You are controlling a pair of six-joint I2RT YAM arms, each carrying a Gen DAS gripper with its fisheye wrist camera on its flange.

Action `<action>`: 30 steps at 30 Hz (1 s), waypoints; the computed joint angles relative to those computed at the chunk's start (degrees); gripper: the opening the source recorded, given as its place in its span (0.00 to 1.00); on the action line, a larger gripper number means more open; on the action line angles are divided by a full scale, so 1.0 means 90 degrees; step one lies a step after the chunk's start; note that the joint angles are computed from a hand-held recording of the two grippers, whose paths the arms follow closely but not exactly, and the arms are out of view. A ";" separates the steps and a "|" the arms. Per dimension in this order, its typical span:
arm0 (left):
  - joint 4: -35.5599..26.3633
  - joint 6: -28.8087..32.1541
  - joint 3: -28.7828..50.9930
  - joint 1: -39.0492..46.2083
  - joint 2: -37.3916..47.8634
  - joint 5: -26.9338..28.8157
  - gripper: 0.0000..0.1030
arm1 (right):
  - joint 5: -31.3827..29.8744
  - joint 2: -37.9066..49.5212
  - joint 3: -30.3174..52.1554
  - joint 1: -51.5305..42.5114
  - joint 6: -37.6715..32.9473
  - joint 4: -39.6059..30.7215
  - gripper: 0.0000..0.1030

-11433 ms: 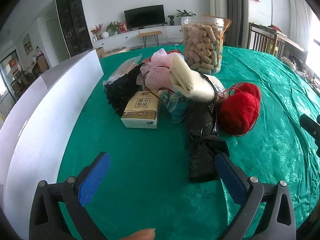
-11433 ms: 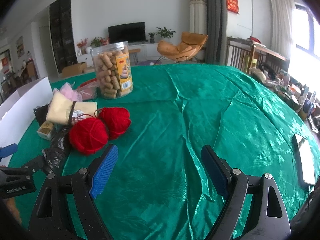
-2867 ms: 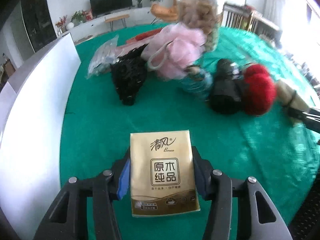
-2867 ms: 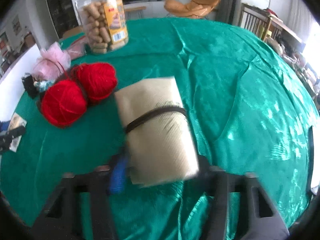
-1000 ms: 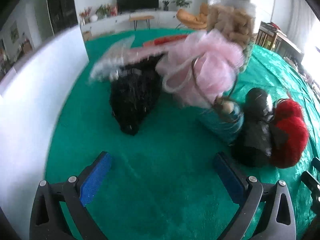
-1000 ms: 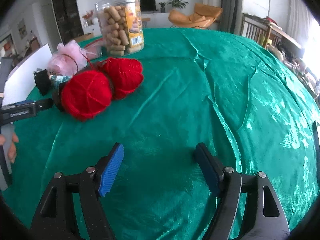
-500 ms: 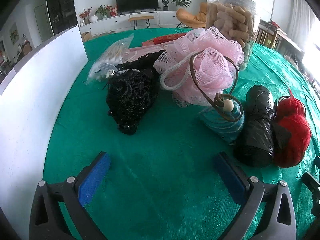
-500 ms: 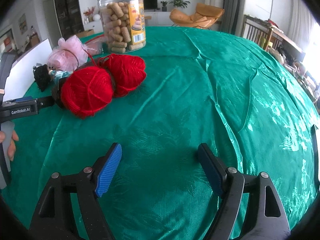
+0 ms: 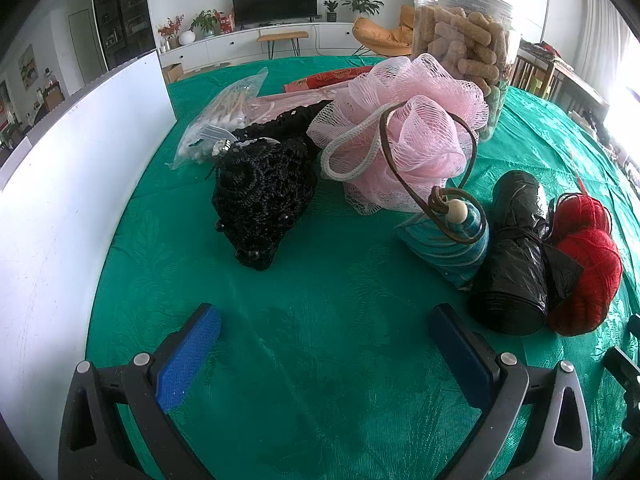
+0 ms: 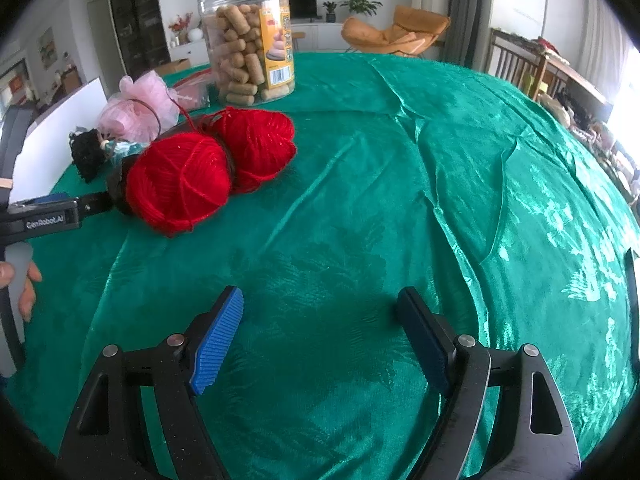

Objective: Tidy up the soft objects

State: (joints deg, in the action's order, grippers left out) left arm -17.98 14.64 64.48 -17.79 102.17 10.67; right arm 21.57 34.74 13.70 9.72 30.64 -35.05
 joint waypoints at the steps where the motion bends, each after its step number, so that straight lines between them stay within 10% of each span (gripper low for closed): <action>1: -0.0002 0.0000 0.0003 0.0001 0.0001 0.0001 1.00 | -0.0219 -0.0113 0.0007 -0.0038 0.0019 0.0015 0.80; 11: -0.0001 0.0000 0.0002 0.0000 0.0001 0.0000 1.00 | -0.2208 0.3233 0.1176 -0.1257 -0.1849 0.2421 0.78; 16: -0.0001 0.0003 0.0003 0.0004 0.0001 0.0004 1.00 | -0.1943 0.4250 0.1969 -0.2611 -0.1587 0.2709 0.78; 30: 0.0014 0.0005 0.0006 0.0004 0.0019 0.0003 1.00 | -0.0624 0.1848 0.0288 -0.1757 -0.1313 0.1826 0.79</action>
State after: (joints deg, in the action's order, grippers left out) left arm -17.86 14.68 64.53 -17.75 102.35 10.70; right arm 15.96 51.38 16.29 -6.09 18.83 -18.62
